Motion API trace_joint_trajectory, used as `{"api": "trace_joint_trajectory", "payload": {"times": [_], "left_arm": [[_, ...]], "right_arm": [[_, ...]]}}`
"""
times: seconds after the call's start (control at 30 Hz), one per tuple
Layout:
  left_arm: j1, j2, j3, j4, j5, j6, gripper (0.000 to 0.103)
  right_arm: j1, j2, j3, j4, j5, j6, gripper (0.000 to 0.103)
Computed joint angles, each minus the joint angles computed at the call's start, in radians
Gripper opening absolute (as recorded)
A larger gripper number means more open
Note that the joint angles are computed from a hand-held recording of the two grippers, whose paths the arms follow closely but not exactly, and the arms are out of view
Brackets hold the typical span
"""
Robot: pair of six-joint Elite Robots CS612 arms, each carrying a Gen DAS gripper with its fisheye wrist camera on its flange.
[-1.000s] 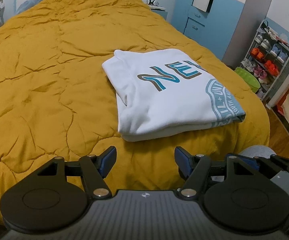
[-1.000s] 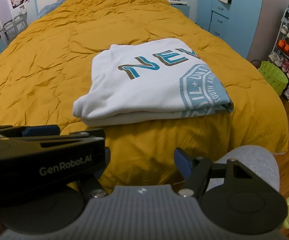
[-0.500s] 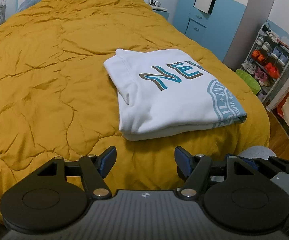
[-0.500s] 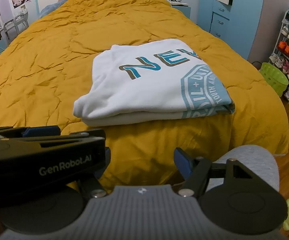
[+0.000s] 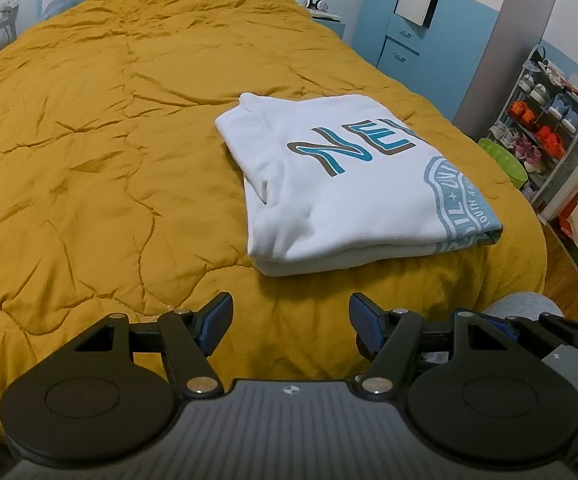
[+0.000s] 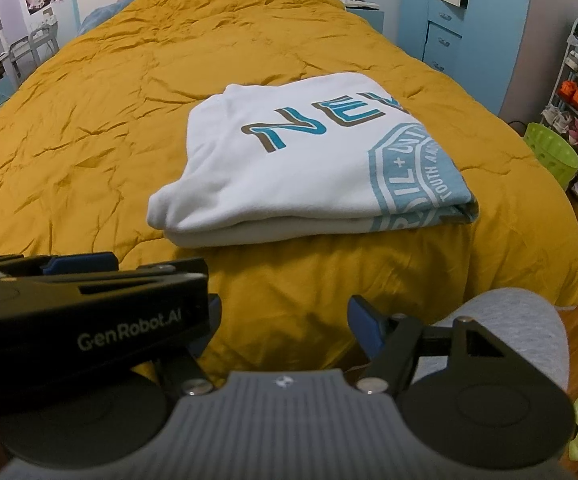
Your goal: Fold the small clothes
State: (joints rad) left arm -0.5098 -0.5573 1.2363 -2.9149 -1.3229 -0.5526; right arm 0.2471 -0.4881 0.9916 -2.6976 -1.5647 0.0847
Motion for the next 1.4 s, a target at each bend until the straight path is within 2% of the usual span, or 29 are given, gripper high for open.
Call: {"api": "trace_joint_trajectory", "payload": {"times": [1.03, 1.4], "left_arm": [[-0.005, -0.008, 0.024, -0.032, 0.038, 0.012, 0.078], [-0.003, 0.003, -0.012, -0.008, 0.060, 0.021, 0.080]], "right_arm": [[0.003, -0.002, 0.016, -0.049, 0.005, -0.024, 0.063], [-0.001, 0.014, -0.016, -0.050, 0.013, -0.007, 0.063]]}}
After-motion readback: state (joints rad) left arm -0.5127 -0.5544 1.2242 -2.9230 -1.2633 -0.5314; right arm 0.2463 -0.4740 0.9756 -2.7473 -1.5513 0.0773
